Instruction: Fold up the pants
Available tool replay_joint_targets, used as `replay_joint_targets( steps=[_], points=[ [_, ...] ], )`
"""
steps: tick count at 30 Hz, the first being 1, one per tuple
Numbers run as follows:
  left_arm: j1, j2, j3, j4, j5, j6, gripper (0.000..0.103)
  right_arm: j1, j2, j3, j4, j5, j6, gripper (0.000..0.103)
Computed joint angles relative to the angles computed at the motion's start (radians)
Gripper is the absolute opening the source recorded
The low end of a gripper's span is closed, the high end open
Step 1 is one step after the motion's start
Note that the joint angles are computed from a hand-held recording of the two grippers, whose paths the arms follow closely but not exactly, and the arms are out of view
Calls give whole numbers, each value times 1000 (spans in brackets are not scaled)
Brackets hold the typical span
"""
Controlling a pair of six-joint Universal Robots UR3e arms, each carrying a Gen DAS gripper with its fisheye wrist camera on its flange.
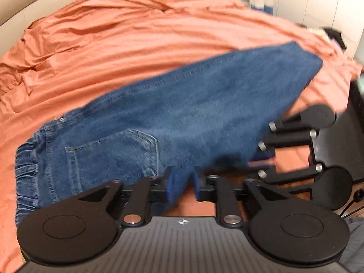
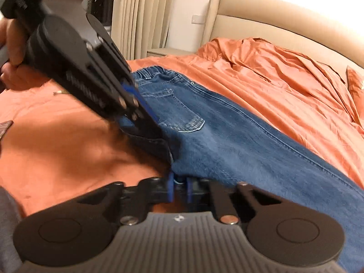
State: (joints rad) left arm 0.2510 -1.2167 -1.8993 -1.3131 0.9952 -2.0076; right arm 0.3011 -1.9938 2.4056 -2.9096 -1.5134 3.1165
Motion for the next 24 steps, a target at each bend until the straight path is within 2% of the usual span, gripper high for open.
replay_joint_targets(
  steps=[2,5,7,9,12,15,17,19,20,21,23,24],
  points=[
    [1,-13,-5,89,21,-72,34,39,4,13,40,-21,27,3],
    [-56,-113,-14,315,136,-217,34,42,61,12,95,4,103,2],
    [-84,-174,-5,418,206,-291,34,27,37,24,124,31,134,2],
    [-77,-206,7,444,224,-319,34,-54,-65,12,292,152,110,0],
    [-62,-207,-11,483,239,-318,34,-105,-233,-5,474,170,89,0],
    [-33,-203,-19,490,208,-293,34,-300,-436,-44,688,294,-2,0],
    [-44,-238,6,491,203,-297,34,-429,-504,-80,787,350,-53,0],
    [-75,-285,15,540,232,-326,34,-529,-421,-105,758,376,-83,0],
    [-96,-319,18,587,261,-345,34,-521,-321,-124,688,338,-65,0],
    [-114,-355,25,635,290,-372,34,-526,-226,-137,631,311,-66,2],
    [-137,-429,54,703,341,-431,33,-539,-38,-180,563,279,-74,14],
    [-143,-467,77,729,359,-459,29,-546,47,-194,512,267,-79,15]
  ],
)
